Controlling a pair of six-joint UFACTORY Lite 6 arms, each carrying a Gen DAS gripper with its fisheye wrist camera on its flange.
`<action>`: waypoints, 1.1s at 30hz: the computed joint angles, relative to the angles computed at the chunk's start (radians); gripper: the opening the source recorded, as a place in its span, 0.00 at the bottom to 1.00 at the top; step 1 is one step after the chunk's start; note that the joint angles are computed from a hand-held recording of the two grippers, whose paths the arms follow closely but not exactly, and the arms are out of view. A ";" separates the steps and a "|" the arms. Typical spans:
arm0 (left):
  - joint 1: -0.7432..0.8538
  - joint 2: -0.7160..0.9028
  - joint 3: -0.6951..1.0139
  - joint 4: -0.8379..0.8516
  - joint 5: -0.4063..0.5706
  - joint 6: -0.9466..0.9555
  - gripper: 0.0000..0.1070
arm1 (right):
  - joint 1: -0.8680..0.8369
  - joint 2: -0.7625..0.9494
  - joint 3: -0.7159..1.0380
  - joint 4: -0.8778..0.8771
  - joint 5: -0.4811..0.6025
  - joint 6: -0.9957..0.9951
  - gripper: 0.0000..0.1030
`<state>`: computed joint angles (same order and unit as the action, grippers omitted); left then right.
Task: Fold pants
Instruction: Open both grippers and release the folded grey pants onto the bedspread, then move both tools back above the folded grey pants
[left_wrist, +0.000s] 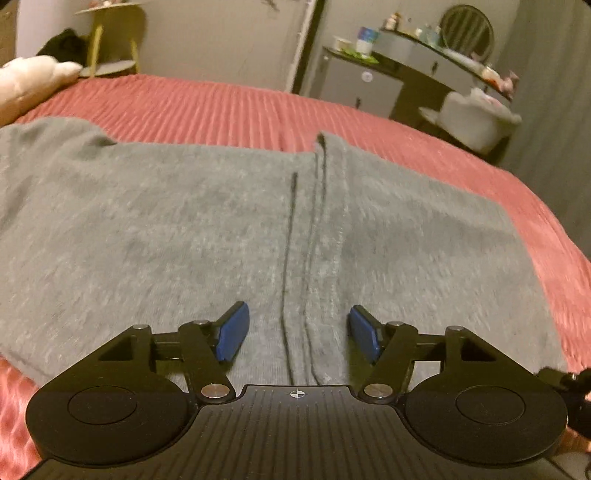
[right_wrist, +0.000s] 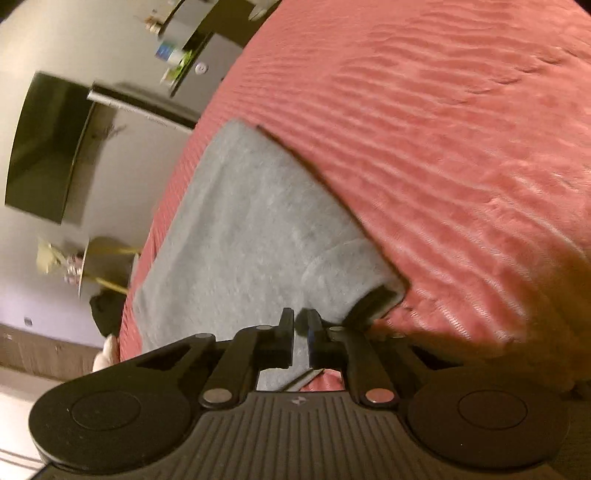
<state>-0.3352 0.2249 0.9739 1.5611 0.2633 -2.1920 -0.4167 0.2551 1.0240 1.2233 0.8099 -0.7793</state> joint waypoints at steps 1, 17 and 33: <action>-0.007 0.003 0.004 -0.014 0.013 0.006 0.63 | -0.007 -0.019 -0.020 -0.003 -0.004 -0.014 0.07; -0.041 -0.234 -0.078 -0.430 0.194 0.283 0.80 | 0.192 -0.139 0.078 -0.367 -0.221 0.178 0.20; -0.002 0.460 0.652 -0.203 0.188 0.511 0.83 | 0.534 0.324 0.393 0.711 -0.587 -1.112 0.26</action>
